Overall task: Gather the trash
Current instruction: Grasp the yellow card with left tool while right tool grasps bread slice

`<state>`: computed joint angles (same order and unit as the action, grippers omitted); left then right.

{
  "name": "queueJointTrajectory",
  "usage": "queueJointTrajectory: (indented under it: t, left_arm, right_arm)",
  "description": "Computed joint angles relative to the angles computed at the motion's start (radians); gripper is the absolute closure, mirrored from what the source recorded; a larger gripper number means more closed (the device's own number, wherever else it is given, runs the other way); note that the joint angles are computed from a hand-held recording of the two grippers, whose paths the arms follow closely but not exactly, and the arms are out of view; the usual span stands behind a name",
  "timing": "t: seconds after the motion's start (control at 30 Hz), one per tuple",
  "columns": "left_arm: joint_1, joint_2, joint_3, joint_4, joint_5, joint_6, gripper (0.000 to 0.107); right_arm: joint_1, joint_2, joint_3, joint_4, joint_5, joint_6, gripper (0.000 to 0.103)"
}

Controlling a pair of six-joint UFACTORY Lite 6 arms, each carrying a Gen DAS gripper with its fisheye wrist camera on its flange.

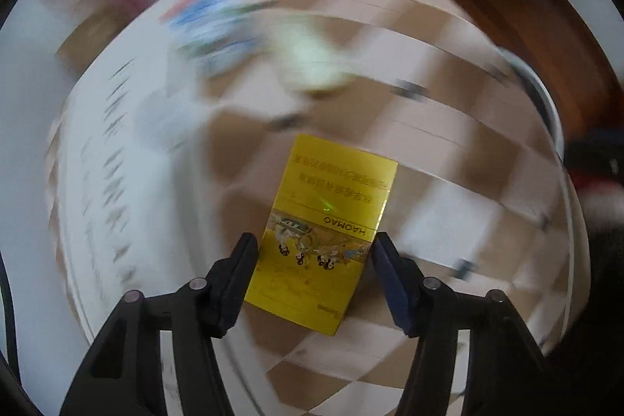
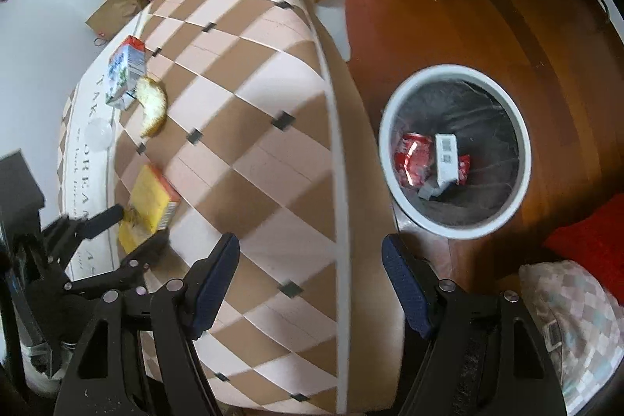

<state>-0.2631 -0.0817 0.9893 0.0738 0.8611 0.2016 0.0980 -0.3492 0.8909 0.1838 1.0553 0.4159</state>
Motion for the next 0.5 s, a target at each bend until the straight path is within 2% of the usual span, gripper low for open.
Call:
queueJointTrajectory:
  t: [0.03,0.1,0.2,0.27,0.37,0.47,0.5]
  left_arm:
    - [0.056,-0.003,0.006,-0.027,0.001,0.003,0.074]
    - [0.223,0.02,0.047,-0.099,0.014,-0.007,0.074]
    - [0.356,0.071,0.072,-0.136,-0.01,-0.005,0.076]
    - [0.4,0.079,0.076,-0.203,-0.015,0.058,0.073]
    - [0.412,0.1,0.098,-0.209,-0.012,0.103,0.07]
    - [0.454,0.191,0.183,-0.238,0.005,0.154,0.061]
    - [0.468,0.208,0.197,-0.244,0.013,0.158,0.053]
  right_arm:
    - [0.017,0.032,0.028,-0.002,-0.012,0.006,0.026]
    - [0.056,0.121,0.103,0.001,-0.045,0.018,0.026]
    - [0.125,0.306,0.26,0.004,-0.094,0.037,0.026]
    - [0.167,0.416,0.364,-0.006,-0.115,0.058,0.026]
    - [0.215,0.604,0.561,-0.029,-0.123,0.077,0.026]
    - [0.242,0.787,0.771,-0.077,-0.103,0.096,0.026]
    - [0.252,0.857,0.854,-0.095,-0.088,0.101,0.026]
